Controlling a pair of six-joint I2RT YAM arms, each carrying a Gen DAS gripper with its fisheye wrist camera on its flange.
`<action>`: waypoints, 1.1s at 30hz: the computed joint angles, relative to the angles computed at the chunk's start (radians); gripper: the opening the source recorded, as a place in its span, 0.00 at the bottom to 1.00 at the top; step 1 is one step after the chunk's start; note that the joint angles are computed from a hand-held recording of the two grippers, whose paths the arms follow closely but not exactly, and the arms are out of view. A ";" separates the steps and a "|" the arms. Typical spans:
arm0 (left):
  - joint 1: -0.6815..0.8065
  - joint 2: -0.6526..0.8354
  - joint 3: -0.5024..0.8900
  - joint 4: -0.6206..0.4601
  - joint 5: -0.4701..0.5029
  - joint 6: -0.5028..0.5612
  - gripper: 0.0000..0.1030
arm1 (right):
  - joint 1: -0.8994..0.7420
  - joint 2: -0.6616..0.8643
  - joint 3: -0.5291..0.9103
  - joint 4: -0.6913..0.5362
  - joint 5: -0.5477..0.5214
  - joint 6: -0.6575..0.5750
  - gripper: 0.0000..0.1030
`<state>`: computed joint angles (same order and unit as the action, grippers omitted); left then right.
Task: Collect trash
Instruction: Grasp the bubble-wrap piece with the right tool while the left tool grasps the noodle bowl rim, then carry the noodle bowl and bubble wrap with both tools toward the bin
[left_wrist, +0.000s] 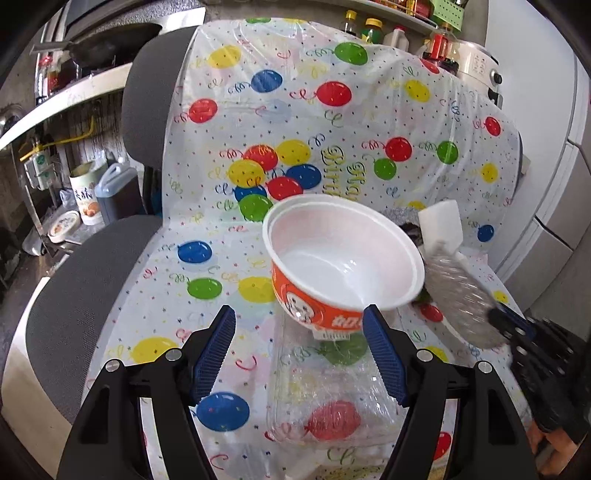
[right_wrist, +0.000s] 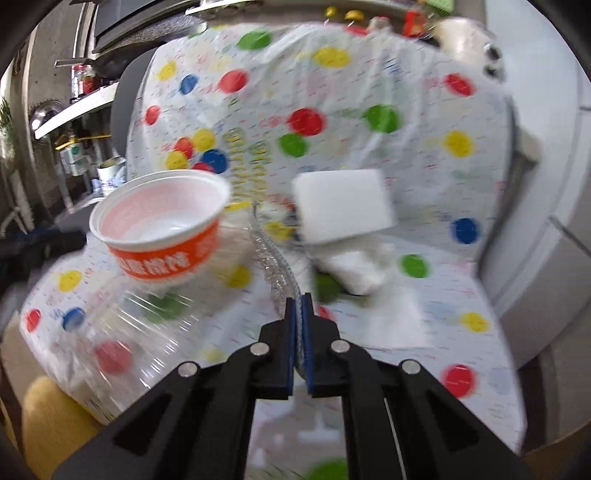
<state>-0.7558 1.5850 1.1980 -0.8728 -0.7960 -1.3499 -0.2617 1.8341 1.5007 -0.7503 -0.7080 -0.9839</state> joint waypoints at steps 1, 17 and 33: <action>0.007 0.009 0.014 -0.009 -0.006 0.004 0.70 | -0.026 0.001 0.008 -0.001 -0.007 -0.014 0.04; 0.158 0.123 0.002 0.062 0.129 0.030 0.59 | -0.176 0.091 0.117 -0.115 -0.040 -0.080 0.04; 0.005 0.098 0.066 0.065 0.026 0.023 0.05 | -0.244 0.071 0.164 -0.223 -0.135 -0.117 0.04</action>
<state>-0.7505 1.6832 1.2642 -0.8076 -0.7697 -1.3271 -0.5052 1.9054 1.6647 -0.9736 -0.8434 -1.1010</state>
